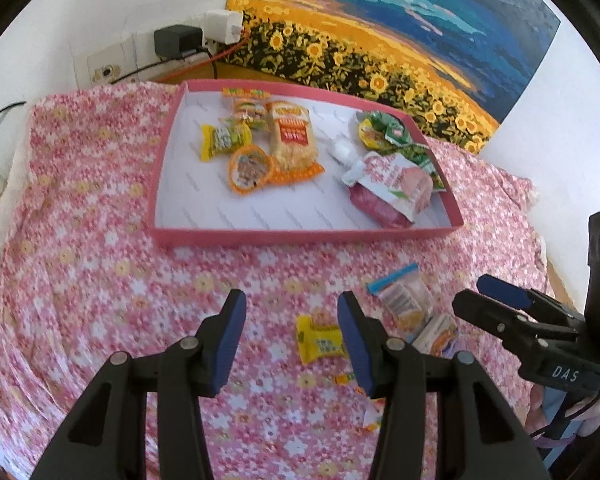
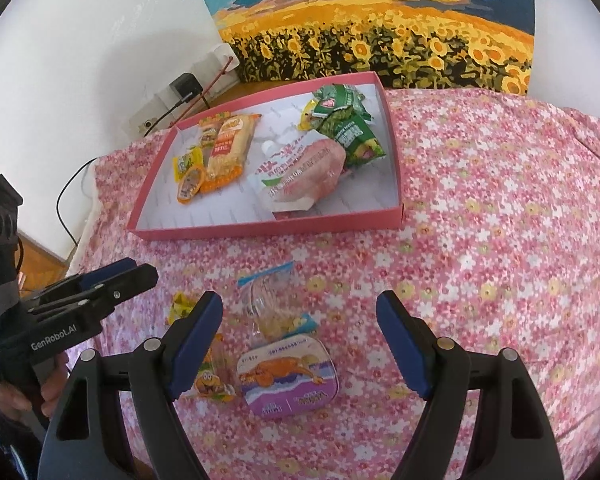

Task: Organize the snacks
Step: 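Withdraw both open tools from the tray toward the remaining snacks, then close the left tool on the yellow candy while the right tool approaches the clear bag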

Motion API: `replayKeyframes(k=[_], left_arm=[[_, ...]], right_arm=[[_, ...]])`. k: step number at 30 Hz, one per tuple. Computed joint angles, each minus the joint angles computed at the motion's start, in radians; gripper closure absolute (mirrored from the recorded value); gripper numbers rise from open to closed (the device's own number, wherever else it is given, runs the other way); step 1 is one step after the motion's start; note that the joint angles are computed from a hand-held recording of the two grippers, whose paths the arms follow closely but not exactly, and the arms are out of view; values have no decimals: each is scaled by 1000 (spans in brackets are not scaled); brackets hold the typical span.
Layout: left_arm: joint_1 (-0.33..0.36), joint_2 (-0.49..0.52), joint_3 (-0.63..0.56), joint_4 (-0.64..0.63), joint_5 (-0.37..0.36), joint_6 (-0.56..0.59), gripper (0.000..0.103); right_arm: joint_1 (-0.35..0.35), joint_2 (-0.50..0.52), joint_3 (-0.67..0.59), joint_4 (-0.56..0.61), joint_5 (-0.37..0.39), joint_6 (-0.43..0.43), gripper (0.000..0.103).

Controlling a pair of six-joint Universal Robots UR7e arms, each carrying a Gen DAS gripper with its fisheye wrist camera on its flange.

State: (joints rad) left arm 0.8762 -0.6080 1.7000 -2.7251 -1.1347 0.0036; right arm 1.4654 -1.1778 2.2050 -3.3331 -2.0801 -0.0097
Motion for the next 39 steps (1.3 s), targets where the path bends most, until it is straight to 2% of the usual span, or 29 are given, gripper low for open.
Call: replayKeyframes(k=[9, 23, 25, 29, 39], left_arm=[[-10, 11, 20, 19, -16, -7, 53], [-26, 57, 8, 28, 19, -13, 54], [-27, 61, 9, 20, 24, -12, 58], [-26, 69, 3, 23, 16, -13, 77], [-16, 44, 17, -16, 14, 6, 78]], right_arm=[[-2, -7, 15, 5, -11, 19, 22], [-10, -23, 29, 1, 1, 17, 22], [-15, -26, 32, 1, 6, 14, 22], [-21, -24, 28, 7, 11, 15, 22], [-26, -4, 5, 29, 37, 4, 22]])
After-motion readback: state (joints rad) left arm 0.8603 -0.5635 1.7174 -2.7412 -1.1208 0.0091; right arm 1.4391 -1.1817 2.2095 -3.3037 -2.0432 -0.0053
